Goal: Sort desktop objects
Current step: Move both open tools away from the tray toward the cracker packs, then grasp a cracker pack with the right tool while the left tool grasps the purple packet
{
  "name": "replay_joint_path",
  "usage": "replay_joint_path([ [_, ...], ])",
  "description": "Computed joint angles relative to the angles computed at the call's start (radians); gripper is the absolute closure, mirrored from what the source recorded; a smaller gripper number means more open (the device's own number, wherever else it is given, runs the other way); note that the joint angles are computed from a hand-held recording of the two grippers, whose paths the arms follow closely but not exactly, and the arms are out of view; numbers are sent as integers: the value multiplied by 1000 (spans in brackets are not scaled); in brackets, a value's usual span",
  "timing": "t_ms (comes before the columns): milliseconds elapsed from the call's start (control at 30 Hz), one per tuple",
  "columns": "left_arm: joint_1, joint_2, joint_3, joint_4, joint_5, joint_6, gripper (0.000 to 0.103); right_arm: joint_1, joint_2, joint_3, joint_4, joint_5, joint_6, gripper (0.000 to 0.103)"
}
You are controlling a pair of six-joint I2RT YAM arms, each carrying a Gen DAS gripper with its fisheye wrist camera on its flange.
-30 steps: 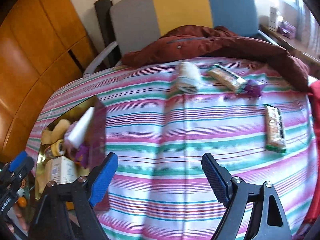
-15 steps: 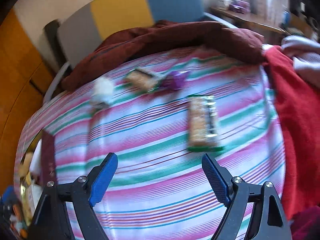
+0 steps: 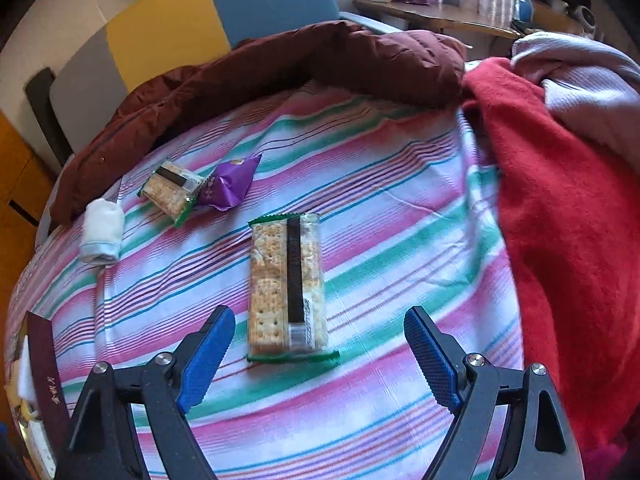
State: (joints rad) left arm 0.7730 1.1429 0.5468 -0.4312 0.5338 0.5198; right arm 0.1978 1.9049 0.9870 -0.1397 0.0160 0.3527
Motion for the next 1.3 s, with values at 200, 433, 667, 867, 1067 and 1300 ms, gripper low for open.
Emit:
replay_joint_path([
  [200, -147, 29, 31, 14, -40, -103, 33, 19, 123, 92, 25, 25, -51, 16],
  [433, -414, 85, 77, 78, -165, -242, 33, 35, 226, 227, -85, 76, -107, 43],
  [667, -605, 215, 156, 170, -189, -310, 38, 42, 224, 269, -187, 67, -137, 55],
  [867, -732, 398, 287, 210, -190, -306, 38, 14, 217, 277, -246, 89, -126, 55],
  [1067, -810, 574, 445, 245, -160, -266, 38, -14, 210, 270, -260, 82, -105, 55],
  [1300, -869, 831, 725, 188, -158, -237, 39, -17, 221, 287, -265, 71, -101, 54],
])
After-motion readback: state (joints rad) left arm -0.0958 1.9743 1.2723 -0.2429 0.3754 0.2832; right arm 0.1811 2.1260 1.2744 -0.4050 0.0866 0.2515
